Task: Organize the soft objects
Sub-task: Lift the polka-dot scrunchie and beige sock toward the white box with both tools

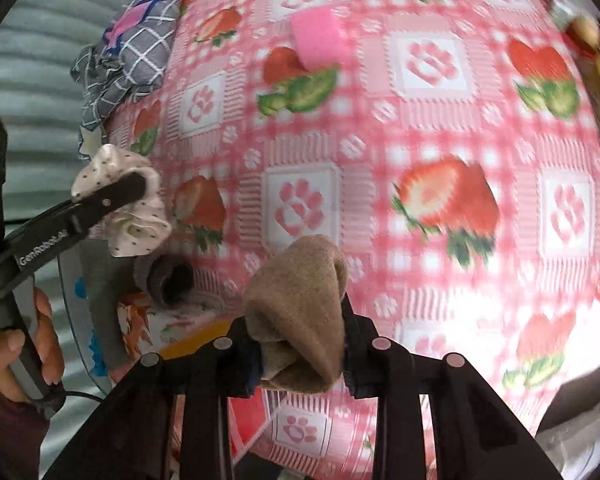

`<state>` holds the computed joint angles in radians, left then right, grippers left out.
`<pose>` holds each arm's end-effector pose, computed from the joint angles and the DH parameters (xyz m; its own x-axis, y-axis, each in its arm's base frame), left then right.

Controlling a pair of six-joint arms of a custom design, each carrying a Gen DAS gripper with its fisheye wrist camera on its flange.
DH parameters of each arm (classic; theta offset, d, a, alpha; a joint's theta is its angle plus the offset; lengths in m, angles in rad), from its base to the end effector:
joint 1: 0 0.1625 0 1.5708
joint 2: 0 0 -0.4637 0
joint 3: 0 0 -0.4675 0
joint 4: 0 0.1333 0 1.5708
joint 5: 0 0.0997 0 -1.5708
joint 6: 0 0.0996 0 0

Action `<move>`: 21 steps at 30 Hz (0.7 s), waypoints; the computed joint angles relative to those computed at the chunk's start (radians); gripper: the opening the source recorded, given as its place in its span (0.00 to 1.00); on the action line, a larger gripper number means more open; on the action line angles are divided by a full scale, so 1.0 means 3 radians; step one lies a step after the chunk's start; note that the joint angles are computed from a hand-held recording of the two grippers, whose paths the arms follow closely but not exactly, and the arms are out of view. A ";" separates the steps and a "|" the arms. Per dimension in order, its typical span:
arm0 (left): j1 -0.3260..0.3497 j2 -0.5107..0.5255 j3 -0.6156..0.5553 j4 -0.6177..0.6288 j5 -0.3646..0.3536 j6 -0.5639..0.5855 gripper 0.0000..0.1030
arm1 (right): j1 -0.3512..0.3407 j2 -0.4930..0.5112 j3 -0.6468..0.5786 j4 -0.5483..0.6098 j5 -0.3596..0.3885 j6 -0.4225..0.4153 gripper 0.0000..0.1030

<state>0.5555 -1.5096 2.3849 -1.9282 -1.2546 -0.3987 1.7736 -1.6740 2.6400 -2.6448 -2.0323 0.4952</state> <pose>-0.2258 -0.3335 0.1348 -0.6280 0.6411 -0.4412 0.5365 0.7673 0.3513 0.1529 -0.3022 0.1612 -0.8753 0.3454 0.3383 0.2452 0.9202 -0.3052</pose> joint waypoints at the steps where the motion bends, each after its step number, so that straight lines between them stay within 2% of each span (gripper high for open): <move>1: -0.0019 -0.0034 0.0012 0.0022 -0.0002 0.0004 0.33 | -0.0019 -0.0100 0.0056 0.0032 0.0038 0.0064 0.31; 5: -0.0086 -0.0264 0.0059 0.0216 0.0011 0.0019 0.33 | -0.0010 -0.0391 0.0206 0.0139 0.0118 0.0277 0.31; 11: -0.0213 -0.0652 0.0137 0.0558 0.0010 -0.0017 0.33 | 0.0247 -0.0606 0.0290 0.0377 0.0058 0.0545 0.31; 21: -0.0558 -0.1359 0.0256 0.1205 -0.0223 -0.0130 0.33 | 0.0759 -0.0633 0.0350 0.0618 -0.0048 0.1151 0.31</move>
<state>0.3880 -1.9172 2.4618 -1.5666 -1.3214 -0.4377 2.0012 -1.8638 2.7450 -2.4593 -2.0468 0.8406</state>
